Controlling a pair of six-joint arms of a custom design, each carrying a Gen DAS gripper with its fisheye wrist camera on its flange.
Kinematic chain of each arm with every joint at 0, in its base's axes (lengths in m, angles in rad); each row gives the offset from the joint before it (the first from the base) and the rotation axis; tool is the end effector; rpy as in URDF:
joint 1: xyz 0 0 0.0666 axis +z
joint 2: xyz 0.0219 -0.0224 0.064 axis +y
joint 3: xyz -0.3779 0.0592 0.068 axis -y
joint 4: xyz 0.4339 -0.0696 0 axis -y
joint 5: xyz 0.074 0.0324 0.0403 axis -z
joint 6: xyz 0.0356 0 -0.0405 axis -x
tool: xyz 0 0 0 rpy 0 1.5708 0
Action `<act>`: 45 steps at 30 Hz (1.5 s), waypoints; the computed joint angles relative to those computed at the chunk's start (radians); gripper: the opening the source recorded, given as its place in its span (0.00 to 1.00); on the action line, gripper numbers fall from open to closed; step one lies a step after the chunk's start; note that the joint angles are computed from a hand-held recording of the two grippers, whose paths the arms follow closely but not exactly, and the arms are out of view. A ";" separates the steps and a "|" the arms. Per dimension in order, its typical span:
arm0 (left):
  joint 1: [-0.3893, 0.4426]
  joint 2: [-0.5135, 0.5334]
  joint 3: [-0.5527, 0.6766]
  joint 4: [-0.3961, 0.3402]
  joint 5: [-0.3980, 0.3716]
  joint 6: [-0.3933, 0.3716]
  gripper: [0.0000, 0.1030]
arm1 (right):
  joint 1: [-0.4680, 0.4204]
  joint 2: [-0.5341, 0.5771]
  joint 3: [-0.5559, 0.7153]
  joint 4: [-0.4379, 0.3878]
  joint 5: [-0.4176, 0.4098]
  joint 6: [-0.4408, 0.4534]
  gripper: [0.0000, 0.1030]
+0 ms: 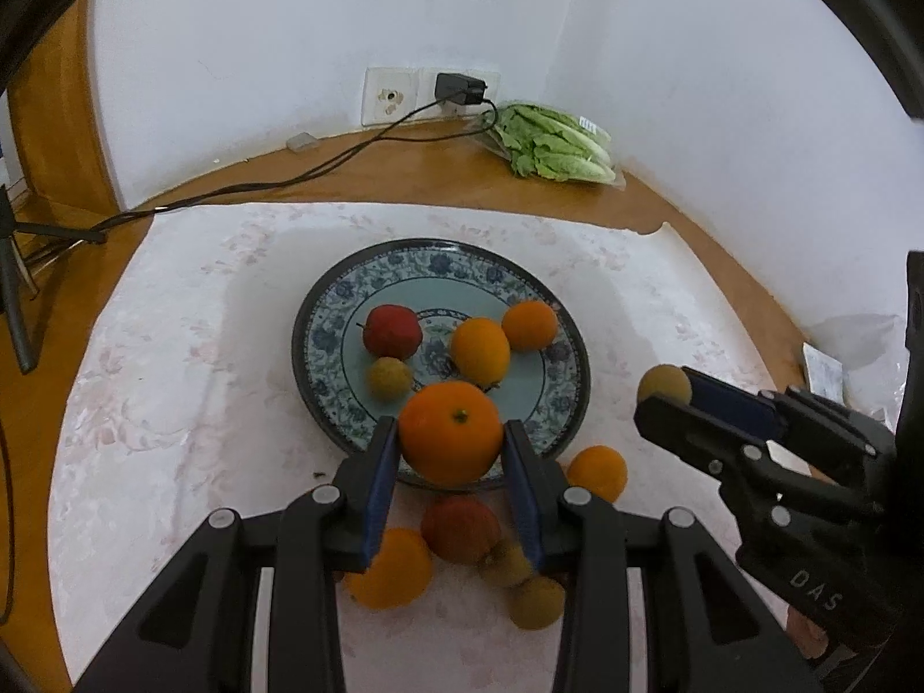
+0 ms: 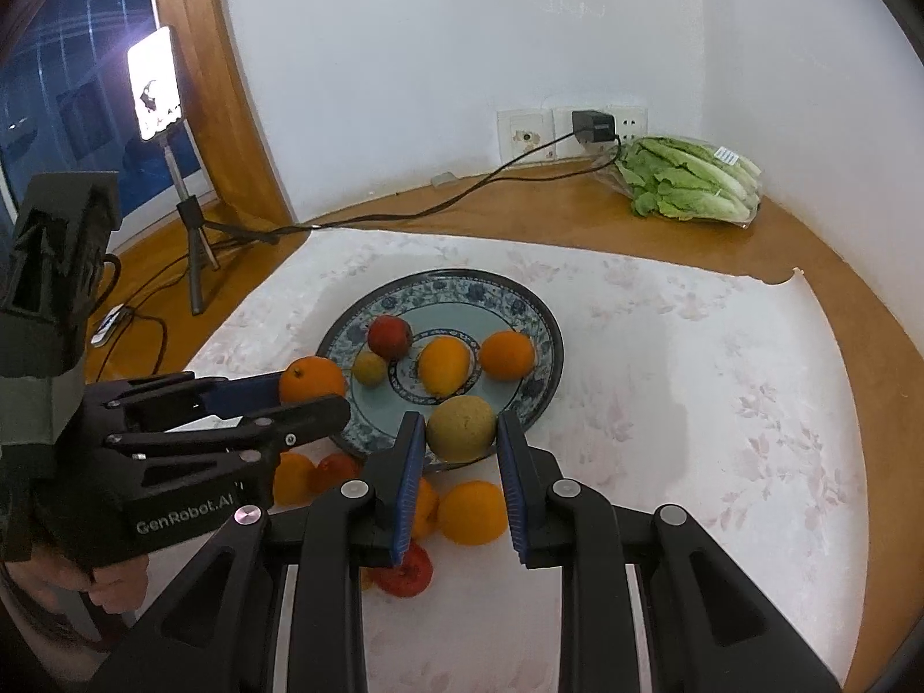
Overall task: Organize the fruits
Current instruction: 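Carry the orange and yellow-green fruit over the plate with both tools, then open both tools to drop the fruits on the plate and lift away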
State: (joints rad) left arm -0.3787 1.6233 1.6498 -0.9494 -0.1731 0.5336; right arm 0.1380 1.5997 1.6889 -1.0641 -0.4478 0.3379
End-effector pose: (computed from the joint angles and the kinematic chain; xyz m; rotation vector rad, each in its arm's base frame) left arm 0.5680 -0.2198 0.4288 -0.2641 2.4683 -0.1737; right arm 0.5846 0.0964 0.4571 -0.7491 2.3567 0.4833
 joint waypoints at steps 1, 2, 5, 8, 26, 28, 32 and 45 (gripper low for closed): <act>0.001 0.007 0.004 0.000 0.002 -0.001 0.36 | 0.001 0.008 0.005 -0.003 0.001 -0.002 0.26; 0.004 0.015 0.007 0.000 0.004 -0.003 0.36 | 0.001 0.016 0.009 -0.006 0.000 -0.005 0.26; 0.010 0.031 0.011 0.006 0.014 -0.002 0.36 | 0.002 0.034 0.017 -0.007 -0.006 -0.016 0.26; 0.014 0.050 0.022 0.005 0.017 0.000 0.36 | 0.003 0.050 0.022 -0.005 -0.013 -0.016 0.26; 0.022 0.103 0.045 0.018 -0.011 -0.038 0.36 | 0.022 0.120 0.050 0.013 0.013 -0.016 0.26; 0.024 0.105 0.047 0.020 -0.012 -0.040 0.36 | 0.024 0.120 0.047 0.019 0.016 -0.017 0.26; 0.027 0.105 0.047 0.021 -0.008 -0.038 0.36 | 0.024 0.120 0.046 0.021 0.015 -0.018 0.26; 0.023 0.083 0.039 0.013 -0.021 -0.039 0.42 | 0.022 0.106 0.036 0.023 0.005 -0.045 0.36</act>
